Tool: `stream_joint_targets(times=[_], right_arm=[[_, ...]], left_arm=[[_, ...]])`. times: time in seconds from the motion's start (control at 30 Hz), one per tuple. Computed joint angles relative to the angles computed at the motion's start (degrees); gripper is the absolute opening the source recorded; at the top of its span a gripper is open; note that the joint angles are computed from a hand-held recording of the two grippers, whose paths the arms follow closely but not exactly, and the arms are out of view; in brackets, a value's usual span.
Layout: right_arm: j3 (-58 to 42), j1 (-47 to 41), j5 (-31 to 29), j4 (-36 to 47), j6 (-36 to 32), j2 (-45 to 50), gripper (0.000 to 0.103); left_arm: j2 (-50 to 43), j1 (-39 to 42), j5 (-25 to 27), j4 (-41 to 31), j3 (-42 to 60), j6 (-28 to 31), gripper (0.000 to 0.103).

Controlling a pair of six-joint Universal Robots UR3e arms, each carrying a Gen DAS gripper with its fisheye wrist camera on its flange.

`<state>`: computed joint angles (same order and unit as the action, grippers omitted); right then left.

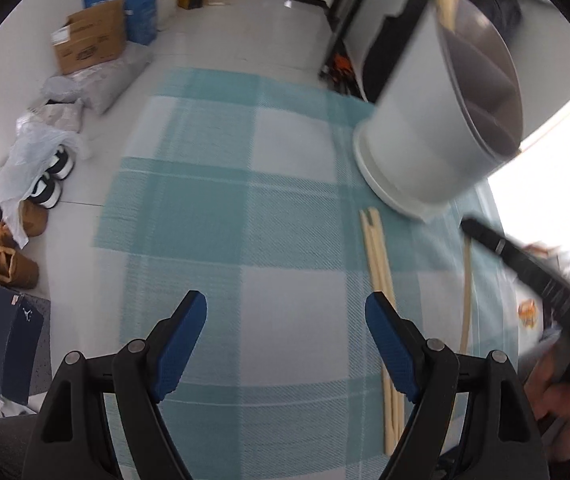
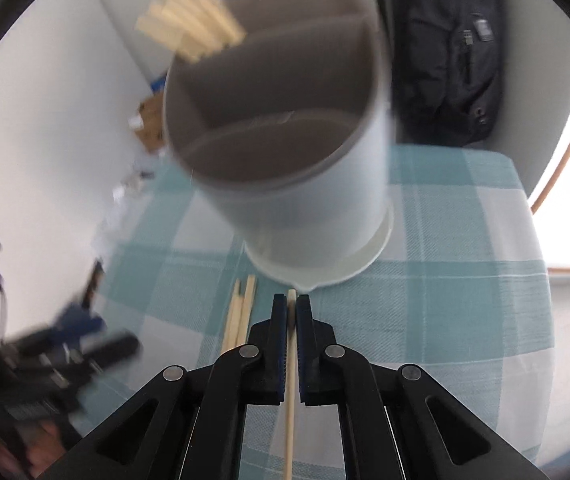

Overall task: Organize utensils
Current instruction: 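Lift the chopstick with the right gripper while the left gripper grasps another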

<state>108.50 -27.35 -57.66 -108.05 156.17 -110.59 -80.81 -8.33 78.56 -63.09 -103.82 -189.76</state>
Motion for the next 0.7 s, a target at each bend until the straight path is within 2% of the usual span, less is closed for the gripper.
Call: stream_joint_targets(times=[0.13, 0.17, 0.2, 0.33, 0.43, 0.6, 0.7], right_arm=[[0.4, -13.3, 11.1, 10.4, -4.1, -3.7, 0.003], [0.4, -15.4, 12.3, 12.3, -4.5, -4.1, 0.003], [0.3, -15.1, 12.8, 10.7, -2.4, -3.0, 0.003], [1.0, -18.0, 16.0, 13.4, -2.5, -4.5, 0.003], [-0.9, -21.3, 18.7, 19.3, -7.5, -5.9, 0.003], [-4.9, -24.3, 21.2, 27.0, -14.0, -5.3, 0.003], [-5.5, -25.1, 21.6, 28.7, -16.0, -5.3, 0.003]], left_arm=[[-2.9, -4.5, 3.4, -0.3, 2.4, -0.7, 0.078], [-3.7, -5.4, 4.3, -0.4, 3.1, -1.2, 0.078], [-4.2, -5.9, 5.0, -0.5, 3.5, -1.5, 0.078], [-7.7, -8.8, 8.6, -0.8, 6.0, -2.5, 0.078], [-9.3, -11.1, 11.9, -0.6, 7.4, -3.3, 0.079], [-9.3, -10.3, 12.6, -2.0, 7.9, -4.6, 0.079], [-9.4, -10.2, 13.0, -2.1, 7.9, -4.6, 0.079]])
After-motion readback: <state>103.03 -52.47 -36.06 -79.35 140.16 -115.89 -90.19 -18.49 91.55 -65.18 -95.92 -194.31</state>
